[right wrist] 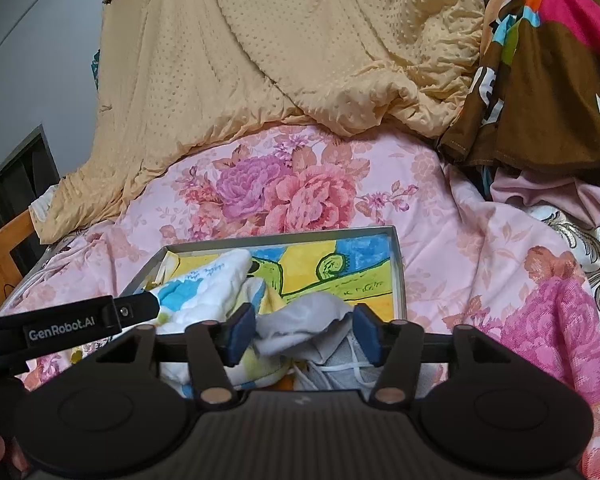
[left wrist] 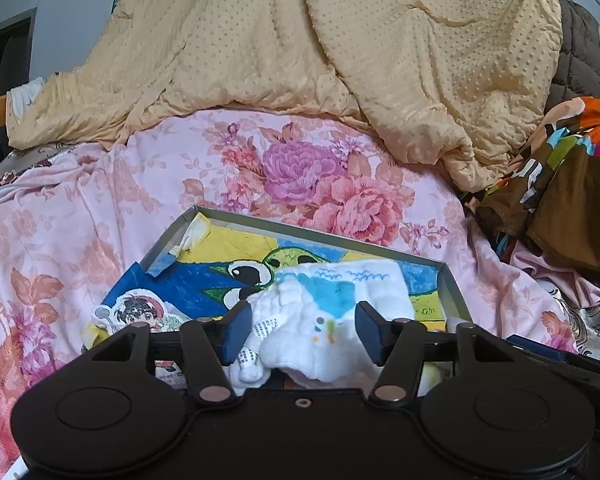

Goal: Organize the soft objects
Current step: 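Open the left tool over the tray while the right tool releases the grey mask there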

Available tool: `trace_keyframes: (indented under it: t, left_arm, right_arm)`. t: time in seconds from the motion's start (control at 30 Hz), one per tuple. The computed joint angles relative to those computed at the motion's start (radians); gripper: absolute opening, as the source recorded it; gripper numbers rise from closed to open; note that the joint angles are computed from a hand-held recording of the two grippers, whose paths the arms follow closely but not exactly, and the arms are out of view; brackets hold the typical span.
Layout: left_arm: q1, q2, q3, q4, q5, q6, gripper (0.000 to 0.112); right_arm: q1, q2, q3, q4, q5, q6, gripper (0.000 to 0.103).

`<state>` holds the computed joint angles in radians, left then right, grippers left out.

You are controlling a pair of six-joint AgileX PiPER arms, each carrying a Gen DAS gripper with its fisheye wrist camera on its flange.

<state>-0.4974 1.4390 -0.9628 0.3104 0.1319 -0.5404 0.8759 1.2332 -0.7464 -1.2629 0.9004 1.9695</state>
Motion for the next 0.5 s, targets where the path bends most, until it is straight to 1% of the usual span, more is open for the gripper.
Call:
trace_keyframes:
  t: [0.13,0.17,0.23,0.27,0.33,0.4,0.5]
  left_arm:
    - [-0.007,-0.016,0.012,0.115,-0.005,-0.115,0.070]
    - [-0.009,-0.022,0.017,0.167,-0.007,-0.167,0.071]
    - [-0.011,-0.030,0.024,0.237,-0.004,-0.237,0.077]
    - [-0.011,-0.035,0.026,0.251,0.001,-0.250,0.078]
    - [-0.010,-0.048,0.035,0.276,0.009,-0.279,0.080]
    - [-0.005,-0.060,0.041,0.274,0.017,-0.284,0.083]
    - [-0.005,-0.080,0.054,0.358,0.033,-0.369,0.086]
  right_arm:
    - [0.001,-0.011,0.008,-0.010,0.000,0.015,0.073]
    - [0.000,-0.013,0.009,-0.011,0.000,0.017,0.074]
    - [0.003,-0.019,0.012,-0.012,0.004,0.022,0.079]
    - [0.008,-0.021,0.013,-0.012,0.010,0.024,0.081]
    - [0.017,-0.026,0.014,-0.012,0.023,0.028,0.088]
    - [0.025,-0.032,0.015,-0.014,0.032,0.030,0.092]
    - [0.046,-0.040,0.014,-0.010,0.059,0.029,0.097]
